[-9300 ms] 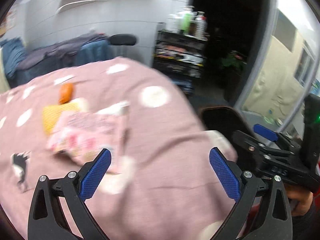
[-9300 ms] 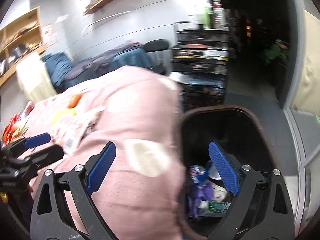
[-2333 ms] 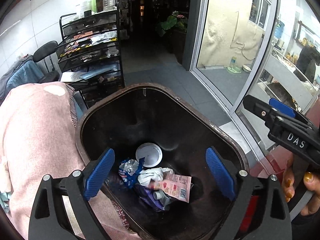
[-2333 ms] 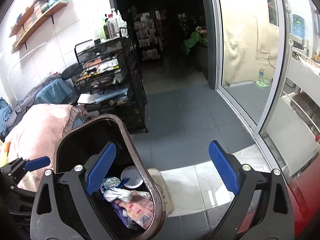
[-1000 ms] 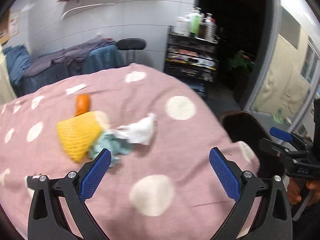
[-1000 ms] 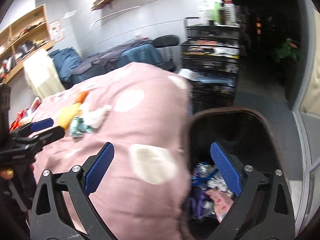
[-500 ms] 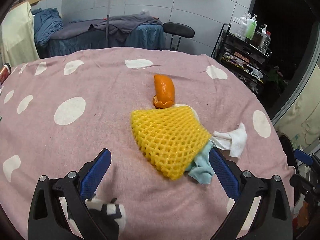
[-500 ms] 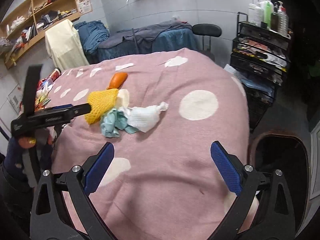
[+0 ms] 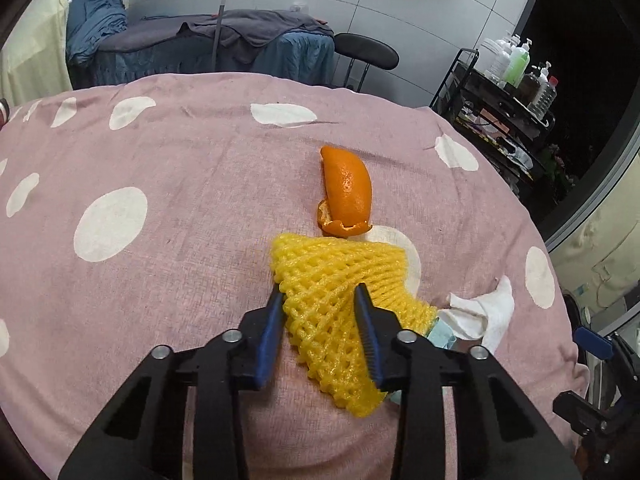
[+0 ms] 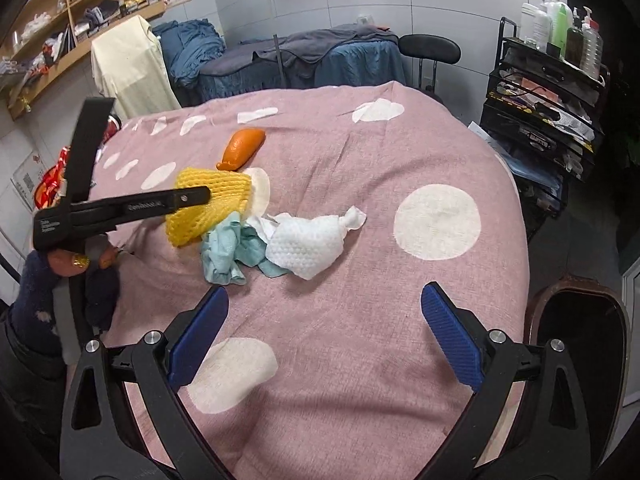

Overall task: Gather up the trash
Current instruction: 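Return both tools to the bed and grasp the yellow foam net with the left tool, then grasp the white tissue with the right tool while the left tool holds the net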

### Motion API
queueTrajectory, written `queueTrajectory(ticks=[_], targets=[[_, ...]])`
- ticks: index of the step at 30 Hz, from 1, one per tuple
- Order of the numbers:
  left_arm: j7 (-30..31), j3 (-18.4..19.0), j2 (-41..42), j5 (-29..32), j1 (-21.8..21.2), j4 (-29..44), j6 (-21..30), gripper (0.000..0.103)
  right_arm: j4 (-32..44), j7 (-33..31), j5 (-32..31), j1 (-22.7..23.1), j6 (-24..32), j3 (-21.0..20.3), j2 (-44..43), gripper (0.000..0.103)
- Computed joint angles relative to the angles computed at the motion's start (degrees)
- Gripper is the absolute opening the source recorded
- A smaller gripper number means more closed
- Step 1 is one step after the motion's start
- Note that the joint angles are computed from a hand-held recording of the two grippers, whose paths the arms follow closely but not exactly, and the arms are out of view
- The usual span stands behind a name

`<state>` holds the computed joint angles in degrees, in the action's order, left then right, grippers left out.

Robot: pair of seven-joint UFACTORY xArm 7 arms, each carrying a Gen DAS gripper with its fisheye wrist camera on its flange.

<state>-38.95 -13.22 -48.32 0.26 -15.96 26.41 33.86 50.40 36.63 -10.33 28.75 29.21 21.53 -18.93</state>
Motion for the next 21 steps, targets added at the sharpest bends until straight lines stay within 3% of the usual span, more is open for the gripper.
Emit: queueTrajectory(ticks=[4,10,16,19,21], targets=[[-1.2,-0.2,-3.2,-0.3,0.0,-1.5,-0.5,0.023,3.3,-1.3,-1.6,0.0,2.6,0.4,3.6,0.087],[-4.4,-4.8,-9.5,2.9,1.3,-1.5,1.8,0.022,11.0,-2.8,-8.1,1.1,9.4,0.8,11.1,0.080],[-6.5,-6.7,-14.0,4.4,0.7,-1.4,3.5,0.022,18.6,-2.9,-14.8,4.5,15.6,-1.0,18.7,0.069],[-7.5,-7.7,-15.0,4.9,0.5,-1.3,4.3,0.022,20.6,-2.7,-15.1,5.9,16.9,-2.6,20.9,0.052],[-8.1,-7.9,-15.5,4.8,0.0,-1.6,4.5,0.022,20.9,-2.0,-14.8,6.5,17.4,-3.5,21.2,0.035]])
